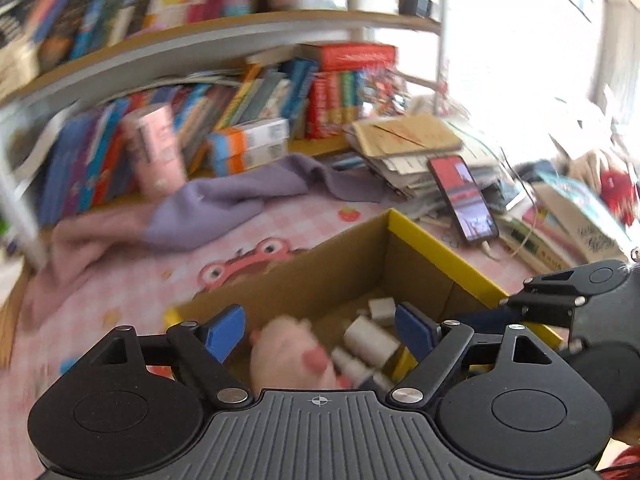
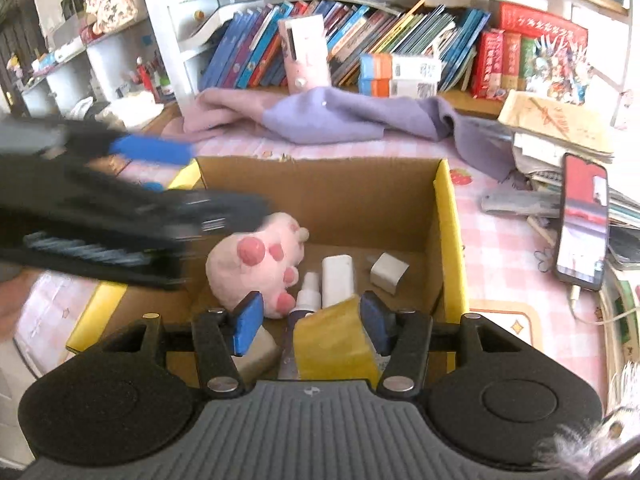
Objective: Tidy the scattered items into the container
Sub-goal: 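Lower the tape roll into the box and open the right gripper while the left gripper releases the charger, then raise both tools out of the box and move back toward the table items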
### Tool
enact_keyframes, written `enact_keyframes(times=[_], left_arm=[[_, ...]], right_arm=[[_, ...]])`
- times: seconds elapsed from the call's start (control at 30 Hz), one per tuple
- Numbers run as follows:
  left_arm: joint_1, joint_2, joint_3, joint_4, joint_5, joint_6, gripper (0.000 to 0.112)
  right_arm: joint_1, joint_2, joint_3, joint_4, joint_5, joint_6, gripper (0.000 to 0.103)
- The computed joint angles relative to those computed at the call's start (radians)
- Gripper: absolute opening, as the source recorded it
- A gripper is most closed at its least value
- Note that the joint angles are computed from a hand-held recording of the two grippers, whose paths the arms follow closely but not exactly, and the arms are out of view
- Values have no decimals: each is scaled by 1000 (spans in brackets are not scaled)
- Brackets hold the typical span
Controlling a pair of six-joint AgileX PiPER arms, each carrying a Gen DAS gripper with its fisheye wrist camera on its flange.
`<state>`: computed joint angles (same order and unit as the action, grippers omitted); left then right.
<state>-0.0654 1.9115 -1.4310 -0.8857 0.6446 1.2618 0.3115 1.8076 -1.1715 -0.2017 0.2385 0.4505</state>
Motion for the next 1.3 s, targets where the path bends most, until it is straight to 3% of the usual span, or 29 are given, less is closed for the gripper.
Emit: enact_keyframes(times=[0.2,0.37,0.67,1.03,1.17,1.3], left_arm=[[126,-117,176,-96,24,35,85],[214,-199,309,-201,30,176,85],[341,-282,470,-364,66,498,85],[570,-274,492,-359,282,643,92],[668,-256,483,-321,351,665,93],[753,-244,486,-300,394,726,96]], right_arm=[[61,-76,64,-416,18,447,52],[143,-140,122,-727,94,830,52],[355,-210,190,-983,363,1204,52],[621,-154,140,-926,680,1327,52],[726,-97,81,-890,805,1371,61],[810,-42,17,-856,885,1395,61]])
